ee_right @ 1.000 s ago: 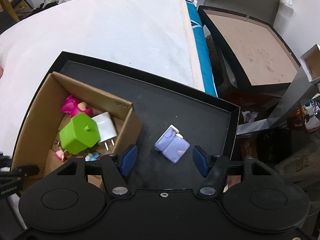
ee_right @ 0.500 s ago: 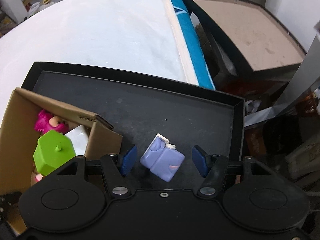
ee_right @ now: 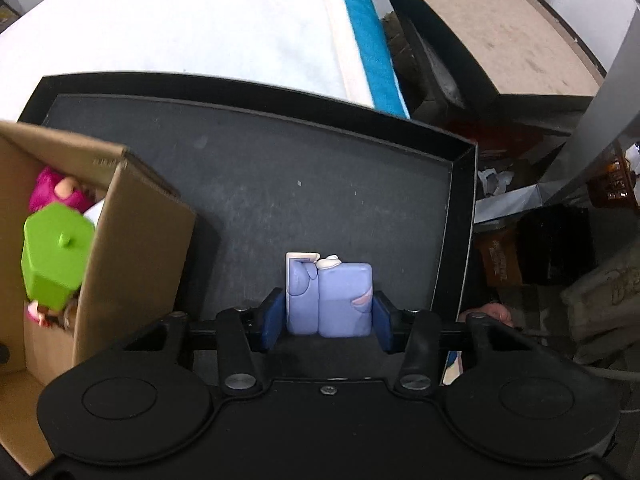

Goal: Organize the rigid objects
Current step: 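Move the right gripper to the lavender cube toy and grasp it, then carry the lavender cube into the box and open the right gripper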

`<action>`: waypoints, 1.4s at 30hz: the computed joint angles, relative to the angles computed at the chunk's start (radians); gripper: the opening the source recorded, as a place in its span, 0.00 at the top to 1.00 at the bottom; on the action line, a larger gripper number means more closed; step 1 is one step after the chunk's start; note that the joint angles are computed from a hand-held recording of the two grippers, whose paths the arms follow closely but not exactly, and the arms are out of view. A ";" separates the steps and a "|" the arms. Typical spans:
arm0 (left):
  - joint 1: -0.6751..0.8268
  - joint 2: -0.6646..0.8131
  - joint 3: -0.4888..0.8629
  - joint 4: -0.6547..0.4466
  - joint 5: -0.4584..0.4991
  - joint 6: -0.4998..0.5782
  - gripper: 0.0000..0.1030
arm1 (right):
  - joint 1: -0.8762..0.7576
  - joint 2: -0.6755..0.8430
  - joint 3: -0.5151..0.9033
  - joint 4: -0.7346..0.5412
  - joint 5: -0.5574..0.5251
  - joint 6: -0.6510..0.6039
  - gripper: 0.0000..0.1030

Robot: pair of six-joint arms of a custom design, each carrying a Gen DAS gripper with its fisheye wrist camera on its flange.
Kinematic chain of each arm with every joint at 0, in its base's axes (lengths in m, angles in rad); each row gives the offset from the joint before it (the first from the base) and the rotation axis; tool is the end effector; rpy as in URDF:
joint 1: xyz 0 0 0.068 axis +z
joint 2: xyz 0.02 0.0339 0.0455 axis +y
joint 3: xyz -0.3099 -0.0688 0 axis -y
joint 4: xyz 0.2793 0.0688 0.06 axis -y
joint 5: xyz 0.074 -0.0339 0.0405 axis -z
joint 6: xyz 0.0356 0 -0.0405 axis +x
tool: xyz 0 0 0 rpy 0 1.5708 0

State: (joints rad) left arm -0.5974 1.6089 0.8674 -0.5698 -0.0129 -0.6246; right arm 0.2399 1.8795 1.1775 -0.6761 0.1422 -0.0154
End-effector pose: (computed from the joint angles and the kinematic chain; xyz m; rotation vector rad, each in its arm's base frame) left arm 0.2536 -0.1720 0.1729 -0.0421 2.9145 -0.2028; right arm 0.3772 0.0871 0.1670 -0.3529 2.9081 -0.1756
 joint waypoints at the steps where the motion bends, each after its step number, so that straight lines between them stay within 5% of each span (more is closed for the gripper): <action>1: 0.000 0.003 0.001 -0.001 -0.002 -0.001 0.83 | 0.000 -0.005 -0.004 -0.008 0.004 -0.002 0.57; 28: 0.026 -0.021 0.008 -0.022 0.038 -0.007 0.82 | 0.124 -0.205 0.158 -0.275 -0.043 0.012 0.57; 42: 0.026 -0.102 -0.038 0.004 0.042 0.027 0.85 | 0.269 -0.179 0.166 -0.336 -0.176 0.152 0.56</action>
